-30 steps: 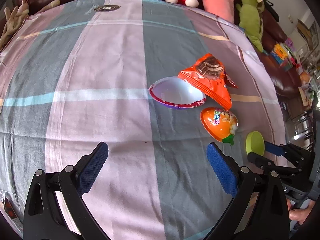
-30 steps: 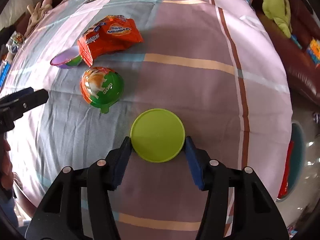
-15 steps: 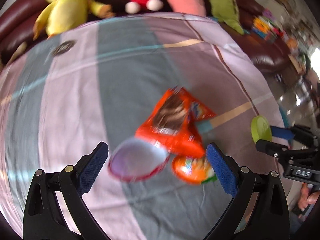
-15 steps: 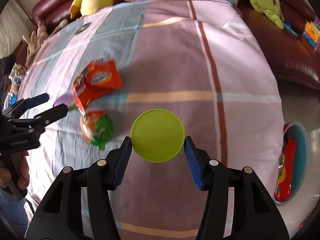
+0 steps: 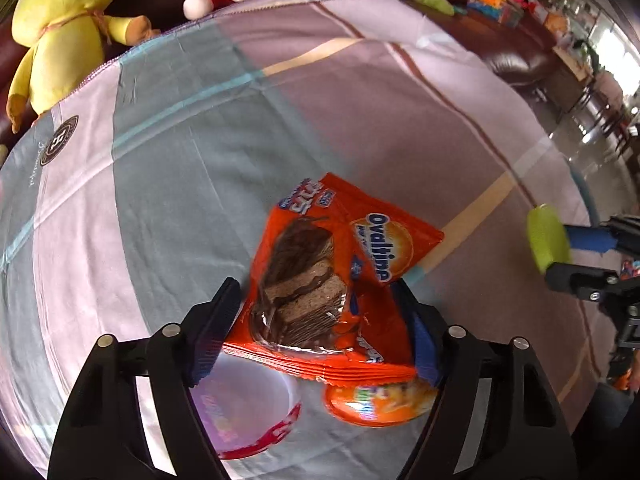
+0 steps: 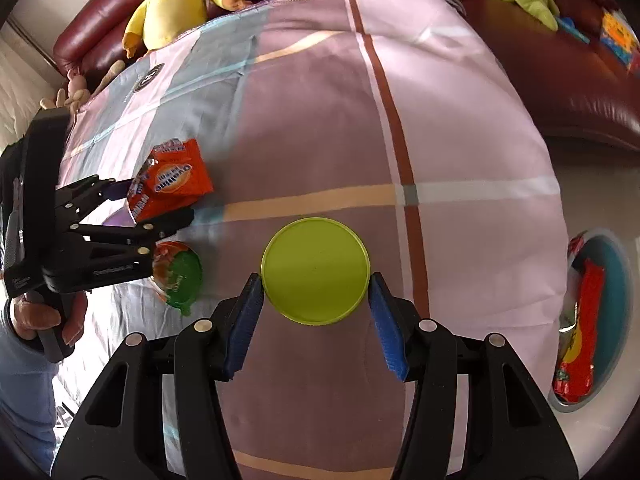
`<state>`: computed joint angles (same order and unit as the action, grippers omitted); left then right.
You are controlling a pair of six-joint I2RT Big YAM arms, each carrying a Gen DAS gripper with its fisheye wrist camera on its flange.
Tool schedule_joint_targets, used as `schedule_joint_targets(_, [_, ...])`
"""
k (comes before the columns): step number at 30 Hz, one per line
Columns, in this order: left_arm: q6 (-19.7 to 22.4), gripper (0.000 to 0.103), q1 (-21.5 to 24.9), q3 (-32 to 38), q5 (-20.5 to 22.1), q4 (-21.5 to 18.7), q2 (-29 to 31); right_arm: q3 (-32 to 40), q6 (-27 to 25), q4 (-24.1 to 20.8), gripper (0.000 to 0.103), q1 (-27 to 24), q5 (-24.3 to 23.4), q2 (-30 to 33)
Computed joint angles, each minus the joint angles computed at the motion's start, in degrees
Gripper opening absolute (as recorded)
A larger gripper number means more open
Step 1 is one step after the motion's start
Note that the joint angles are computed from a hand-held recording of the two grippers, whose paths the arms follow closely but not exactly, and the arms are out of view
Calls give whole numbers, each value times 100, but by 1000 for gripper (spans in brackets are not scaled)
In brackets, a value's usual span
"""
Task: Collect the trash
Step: 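Grasp the orange Ovaltine wafer packet with the left gripper while the right holds the lid, then carry the Ovaltine packet and green lid over the teal bucket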
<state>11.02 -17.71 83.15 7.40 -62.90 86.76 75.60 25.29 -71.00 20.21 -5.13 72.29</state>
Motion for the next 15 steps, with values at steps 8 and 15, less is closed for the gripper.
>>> schedule_joint_targets(8, [-610, 57, -200, -167, -42, 113, -339, -215, 48, 130, 52, -194, -169, -198])
schedule_joint_targets(15, [-805, 57, -593, -219, -100, 118, -633, -385, 85, 134, 52, -478, -223, -588])
